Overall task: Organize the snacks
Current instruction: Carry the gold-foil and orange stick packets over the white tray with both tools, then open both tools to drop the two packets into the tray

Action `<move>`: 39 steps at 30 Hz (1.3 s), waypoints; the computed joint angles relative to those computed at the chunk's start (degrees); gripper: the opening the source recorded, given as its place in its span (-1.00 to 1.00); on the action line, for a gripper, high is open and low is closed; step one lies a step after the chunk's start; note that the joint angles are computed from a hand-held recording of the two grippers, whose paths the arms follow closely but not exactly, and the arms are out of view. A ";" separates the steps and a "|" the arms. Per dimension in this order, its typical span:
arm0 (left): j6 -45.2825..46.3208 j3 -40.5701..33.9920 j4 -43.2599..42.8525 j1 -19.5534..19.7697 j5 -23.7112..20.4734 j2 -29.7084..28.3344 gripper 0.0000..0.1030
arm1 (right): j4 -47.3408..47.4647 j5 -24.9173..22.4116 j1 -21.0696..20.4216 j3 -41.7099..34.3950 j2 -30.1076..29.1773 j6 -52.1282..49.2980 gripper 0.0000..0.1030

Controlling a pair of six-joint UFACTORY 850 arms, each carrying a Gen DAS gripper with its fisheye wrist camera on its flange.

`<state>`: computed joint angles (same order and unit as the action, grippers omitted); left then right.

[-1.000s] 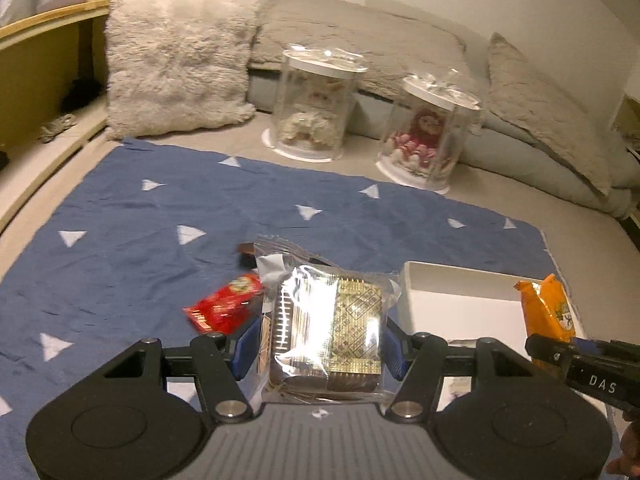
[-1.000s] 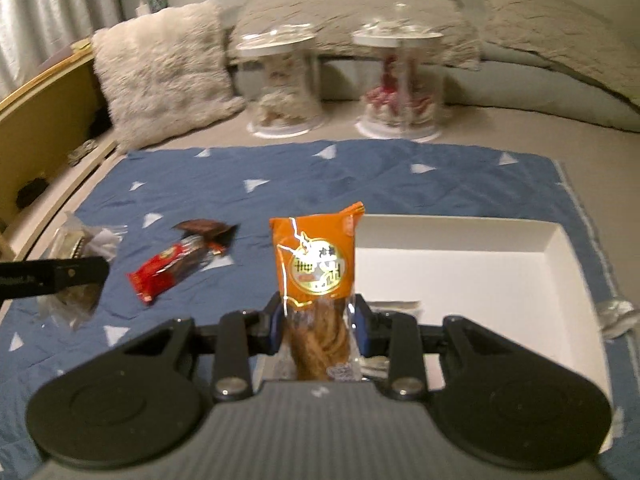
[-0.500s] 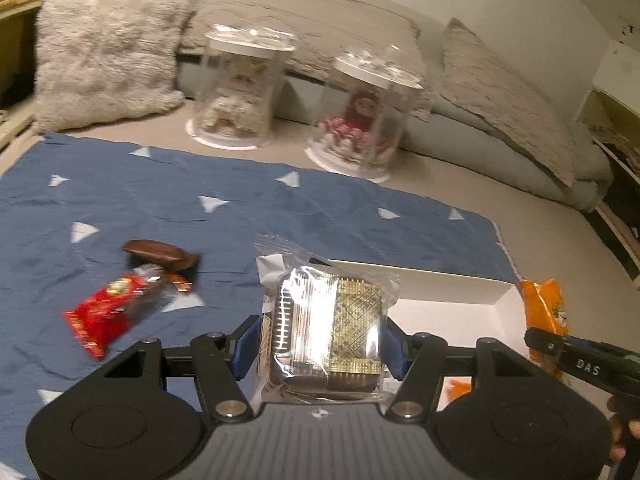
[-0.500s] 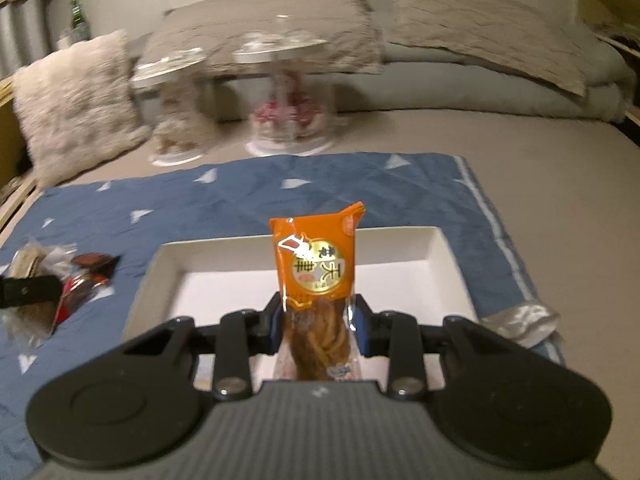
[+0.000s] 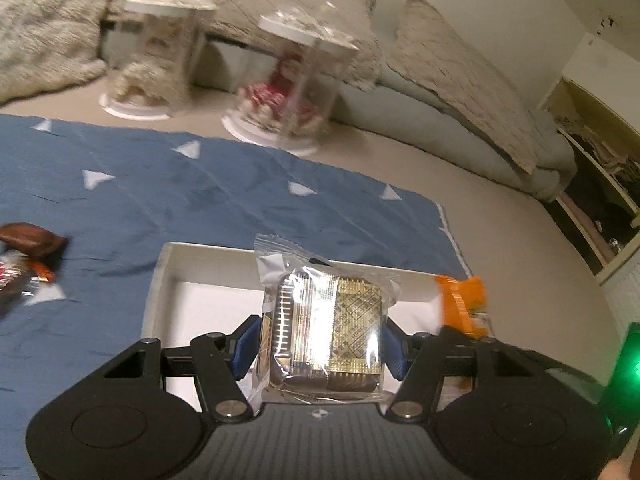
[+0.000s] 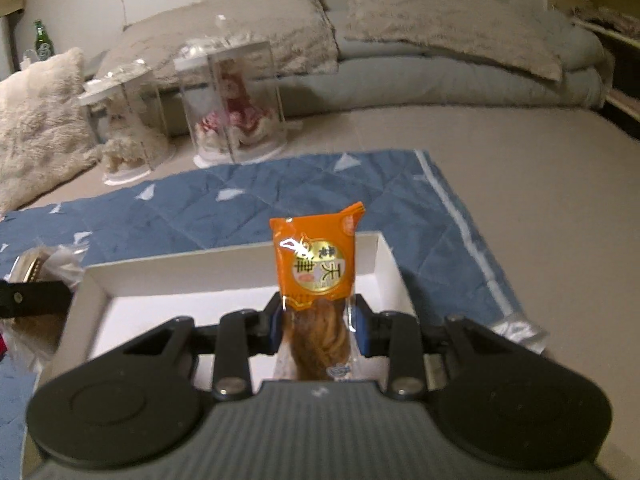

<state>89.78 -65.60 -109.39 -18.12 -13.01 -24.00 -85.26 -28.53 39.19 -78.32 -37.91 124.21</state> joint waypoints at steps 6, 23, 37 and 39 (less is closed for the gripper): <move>0.30 -4.44 -2.55 -1.12 -3.57 -5.42 0.21 | -3.36 -0.52 -0.57 -2.70 -3.20 -0.16 -0.23; -21.40 -10.08 7.77 -1.57 -13.77 -14.27 0.23 | -1.17 2.37 -2.18 0.26 -2.24 -1.31 0.01; -23.88 -10.04 13.91 -1.77 -13.03 -13.52 0.31 | 13.12 3.42 -1.43 3.23 2.56 -12.49 0.13; -23.56 -10.20 15.03 -2.22 -12.21 -13.34 0.31 | 13.76 3.60 -1.15 4.32 3.66 -12.98 0.13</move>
<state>66.22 -75.80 -94.36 -20.34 -25.22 -37.33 -71.50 -24.93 38.04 -73.99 -34.25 111.23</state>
